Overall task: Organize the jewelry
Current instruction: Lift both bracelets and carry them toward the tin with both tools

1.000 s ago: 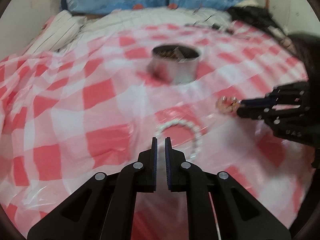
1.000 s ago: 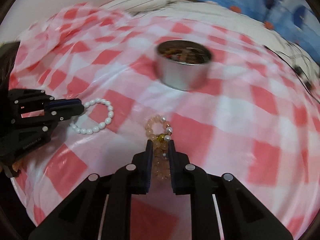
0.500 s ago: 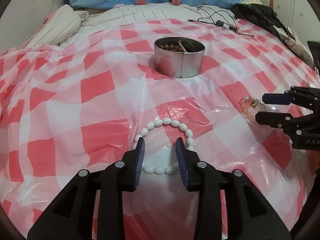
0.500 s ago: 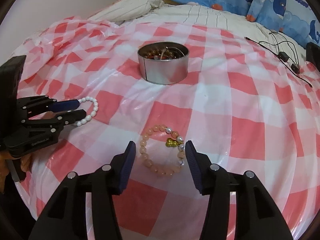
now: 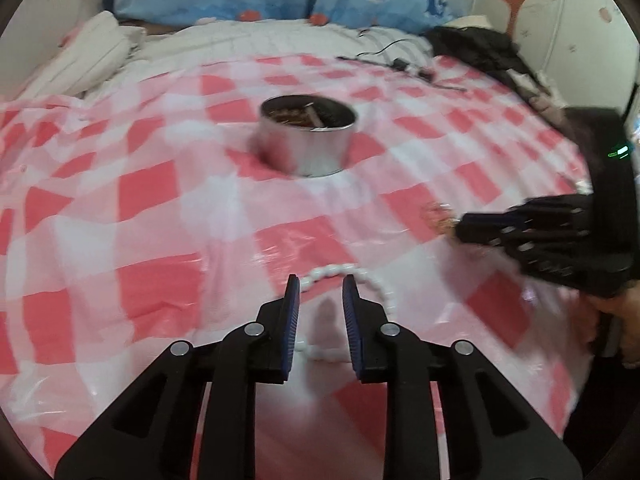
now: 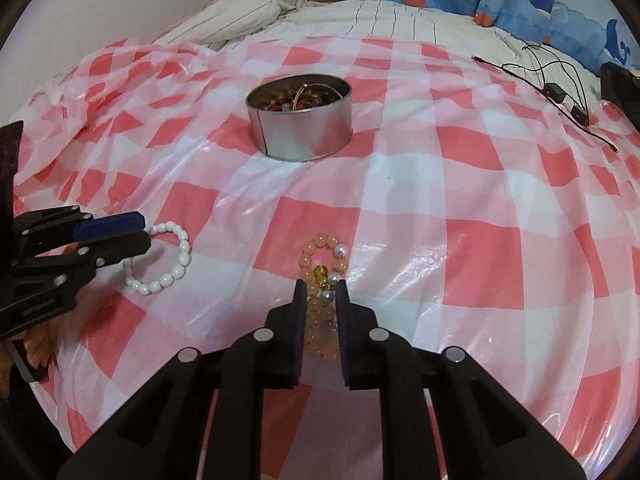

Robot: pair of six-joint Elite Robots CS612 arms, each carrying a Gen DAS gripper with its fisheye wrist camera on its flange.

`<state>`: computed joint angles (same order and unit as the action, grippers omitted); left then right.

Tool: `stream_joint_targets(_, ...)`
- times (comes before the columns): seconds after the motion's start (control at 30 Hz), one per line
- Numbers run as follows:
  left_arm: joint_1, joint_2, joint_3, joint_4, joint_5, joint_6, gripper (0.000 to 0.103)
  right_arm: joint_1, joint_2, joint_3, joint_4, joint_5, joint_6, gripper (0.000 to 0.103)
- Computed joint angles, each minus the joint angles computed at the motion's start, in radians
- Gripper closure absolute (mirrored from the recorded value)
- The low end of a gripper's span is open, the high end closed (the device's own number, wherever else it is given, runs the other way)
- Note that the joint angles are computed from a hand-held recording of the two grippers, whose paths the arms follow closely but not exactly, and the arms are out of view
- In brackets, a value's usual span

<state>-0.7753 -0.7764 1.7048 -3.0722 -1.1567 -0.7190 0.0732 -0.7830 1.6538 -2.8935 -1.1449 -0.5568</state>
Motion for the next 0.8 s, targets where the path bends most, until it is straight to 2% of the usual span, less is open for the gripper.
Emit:
stream_joint_targets(0.1,-0.006,0.003,-0.018,0.073,0.048,0.007,0.064,-0.001,0.0,0.002,-0.025,0.0,0.015,0.089)
stream_joint_targets(0.13,-0.007,0.005,-0.026,0.099,0.053,0.006,0.062,0.0,0.002,0.0,-0.028,-0.008,0.02,0.085)
stream_joint_targets(0.17,-0.006,0.008,-0.033,0.125,0.051,0.005,0.062,0.0,0.003,-0.002,-0.026,-0.014,0.022,0.071)
stream_joint_targets(0.2,-0.006,0.01,-0.039,0.144,0.051,0.009,0.062,0.001,0.006,-0.005,-0.024,-0.022,0.024,0.065)
stream_joint_targets(0.23,-0.007,0.011,-0.041,0.152,0.051,0.016,0.063,0.004,0.007,-0.008,-0.013,-0.031,0.019,0.06)
stream_joint_targets(0.27,-0.007,0.011,-0.041,0.152,0.047,0.023,0.067,0.006,0.009,-0.011,-0.001,-0.037,0.011,0.06)
stream_joint_targets(0.33,-0.007,0.013,-0.042,0.137,0.024,0.041,0.084,0.012,0.013,-0.013,0.004,-0.058,-0.004,0.06)
stream_joint_targets(0.4,-0.011,0.015,-0.048,0.146,0.027,0.06,0.096,0.011,0.014,-0.013,0.009,-0.049,-0.007,0.067)
stream_joint_targets(0.43,-0.013,0.015,-0.051,0.152,0.032,0.064,0.096,0.009,0.013,-0.014,0.018,-0.037,-0.005,0.082)
stream_joint_targets(0.53,-0.013,0.014,-0.046,0.124,0.023,0.056,0.097,0.002,0.009,-0.006,0.003,0.001,0.001,0.088)
stream_joint_targets(0.57,-0.012,0.013,-0.041,0.1,0.017,0.049,0.097,-0.002,0.007,-0.005,0.006,0.024,0.01,0.095)
stream_joint_targets(0.7,-0.009,0.009,-0.019,-0.037,0.008,0.028,0.097,-0.017,0.003,-0.002,-0.017,0.107,0.051,0.095)
stream_joint_targets(0.8,-0.008,0.012,-0.018,-0.088,0.002,0.023,0.097,-0.028,0.002,-0.004,-0.028,0.155,0.082,0.095)
